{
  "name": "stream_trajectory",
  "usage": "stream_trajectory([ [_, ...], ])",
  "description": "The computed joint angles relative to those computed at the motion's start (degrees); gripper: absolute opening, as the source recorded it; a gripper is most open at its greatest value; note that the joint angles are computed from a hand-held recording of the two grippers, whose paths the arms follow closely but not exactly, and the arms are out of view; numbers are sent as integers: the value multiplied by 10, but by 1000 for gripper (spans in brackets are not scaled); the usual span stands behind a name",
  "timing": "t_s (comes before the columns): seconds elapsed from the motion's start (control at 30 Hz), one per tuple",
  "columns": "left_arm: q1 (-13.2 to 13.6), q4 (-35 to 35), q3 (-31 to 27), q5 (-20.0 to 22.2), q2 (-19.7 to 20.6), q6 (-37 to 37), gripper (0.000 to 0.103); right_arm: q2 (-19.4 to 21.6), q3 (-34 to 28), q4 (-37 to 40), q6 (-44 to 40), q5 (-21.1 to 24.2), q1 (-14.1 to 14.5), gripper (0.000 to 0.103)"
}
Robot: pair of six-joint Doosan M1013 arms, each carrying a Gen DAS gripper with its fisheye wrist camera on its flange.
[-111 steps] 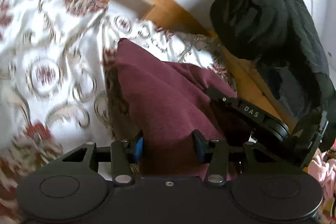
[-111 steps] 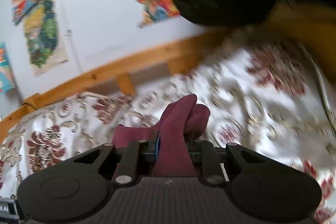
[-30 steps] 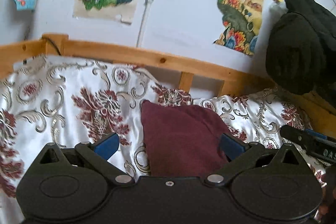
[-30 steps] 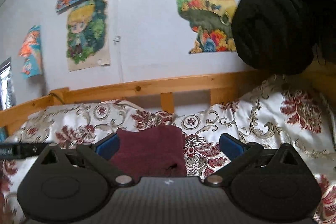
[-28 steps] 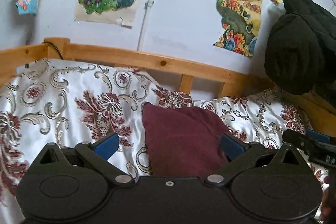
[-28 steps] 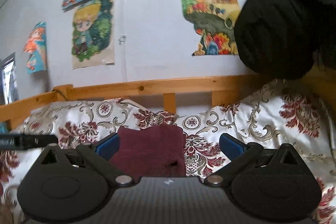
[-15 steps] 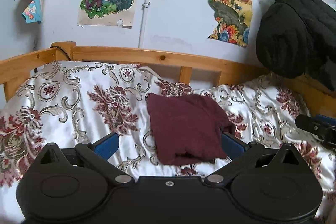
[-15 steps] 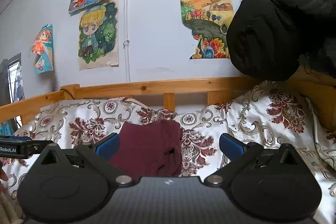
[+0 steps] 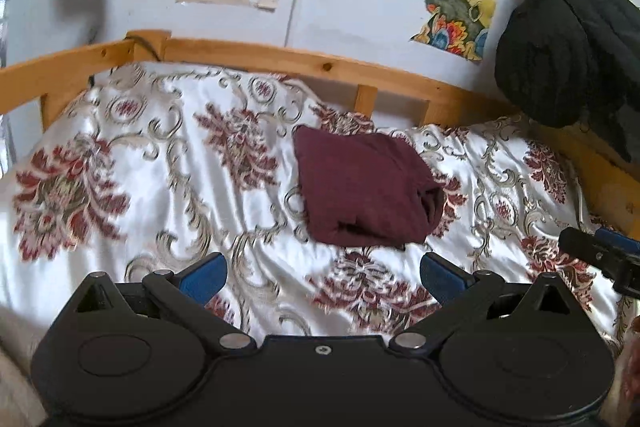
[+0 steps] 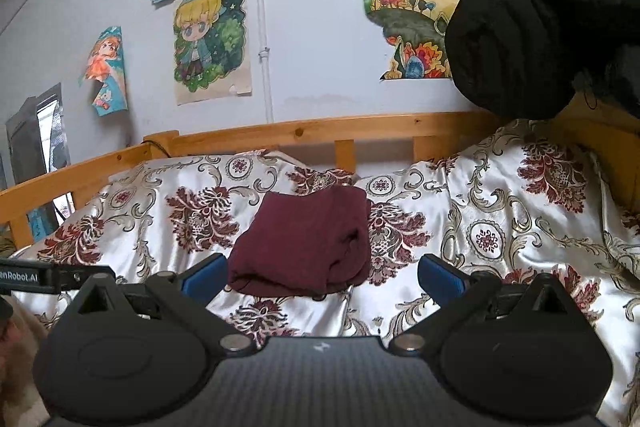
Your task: Fold small clothes
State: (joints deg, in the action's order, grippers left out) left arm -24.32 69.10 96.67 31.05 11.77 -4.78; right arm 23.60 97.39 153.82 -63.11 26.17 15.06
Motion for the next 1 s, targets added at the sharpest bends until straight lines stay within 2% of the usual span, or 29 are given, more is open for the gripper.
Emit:
stream_trajectory([
  [0.23, -5, -2, 5, 9, -2, 8, 102, -3, 6, -17, 12, -14, 2, 103],
  [0.47, -5, -76, -17, 27, 15, 107, 102, 3, -1, -15, 9, -26, 4, 103],
  [1.0, -5, -68, -15, 23, 15, 105, 102, 7, -7, -41, 52, -46, 2, 103],
])
